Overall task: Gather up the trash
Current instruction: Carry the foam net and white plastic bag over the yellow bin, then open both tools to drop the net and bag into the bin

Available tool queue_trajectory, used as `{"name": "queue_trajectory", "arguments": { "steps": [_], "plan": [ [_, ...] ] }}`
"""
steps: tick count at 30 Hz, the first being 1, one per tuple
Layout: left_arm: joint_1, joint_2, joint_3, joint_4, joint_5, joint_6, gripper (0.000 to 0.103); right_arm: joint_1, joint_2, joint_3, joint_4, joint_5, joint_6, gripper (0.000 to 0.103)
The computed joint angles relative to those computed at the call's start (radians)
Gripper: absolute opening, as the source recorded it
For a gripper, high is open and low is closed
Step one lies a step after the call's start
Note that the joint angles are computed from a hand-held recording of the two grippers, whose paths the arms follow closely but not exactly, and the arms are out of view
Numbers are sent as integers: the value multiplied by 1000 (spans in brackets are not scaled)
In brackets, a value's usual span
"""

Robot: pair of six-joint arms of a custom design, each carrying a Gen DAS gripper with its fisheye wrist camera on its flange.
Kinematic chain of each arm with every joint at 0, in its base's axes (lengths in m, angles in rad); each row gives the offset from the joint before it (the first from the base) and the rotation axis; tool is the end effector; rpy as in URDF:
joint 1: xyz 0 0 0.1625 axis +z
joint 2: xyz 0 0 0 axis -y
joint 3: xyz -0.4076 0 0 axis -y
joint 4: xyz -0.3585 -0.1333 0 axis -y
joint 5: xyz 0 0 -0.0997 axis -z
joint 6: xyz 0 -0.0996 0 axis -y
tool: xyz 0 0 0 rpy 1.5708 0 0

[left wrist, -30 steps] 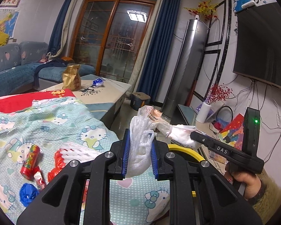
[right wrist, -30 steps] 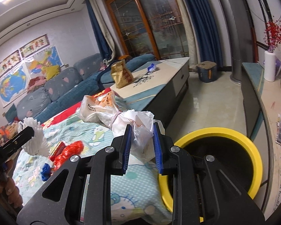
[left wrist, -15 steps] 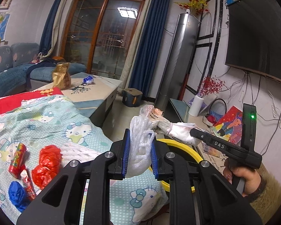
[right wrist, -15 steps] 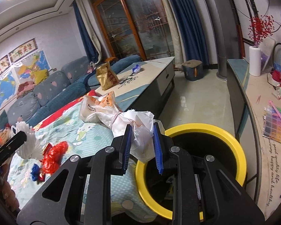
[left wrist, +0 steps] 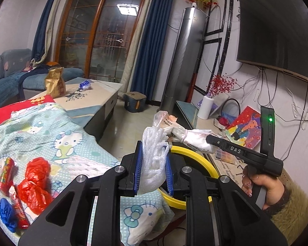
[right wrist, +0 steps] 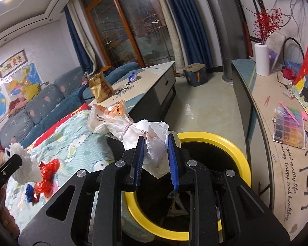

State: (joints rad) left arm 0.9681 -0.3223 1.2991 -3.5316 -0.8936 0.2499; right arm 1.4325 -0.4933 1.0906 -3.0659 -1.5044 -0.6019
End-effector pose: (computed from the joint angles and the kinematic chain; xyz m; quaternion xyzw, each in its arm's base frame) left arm -0.2396 -0.6935 0.0346 0.2009 0.8218 -0.4900 0.2100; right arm 0.0289 -0.8070 0.1699 0.2209 -0.8730 0.4152 0.1290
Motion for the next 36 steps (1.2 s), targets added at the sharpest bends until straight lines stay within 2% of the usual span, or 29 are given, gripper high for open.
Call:
{"name": "queue_trajectory", "arguments": {
  "steps": [14, 26, 36],
  "plan": [
    [9, 65, -96, 96, -68, 8, 19, -24, 13, -43, -10, -53, 40, 17],
    [16, 135, -195, 188, -96, 27, 19, -42, 31, -91, 12, -97, 88, 17],
    [30, 198, -290, 284, -154, 43, 19, -55, 51, -139, 48, -125, 131, 18]
  ]
}}
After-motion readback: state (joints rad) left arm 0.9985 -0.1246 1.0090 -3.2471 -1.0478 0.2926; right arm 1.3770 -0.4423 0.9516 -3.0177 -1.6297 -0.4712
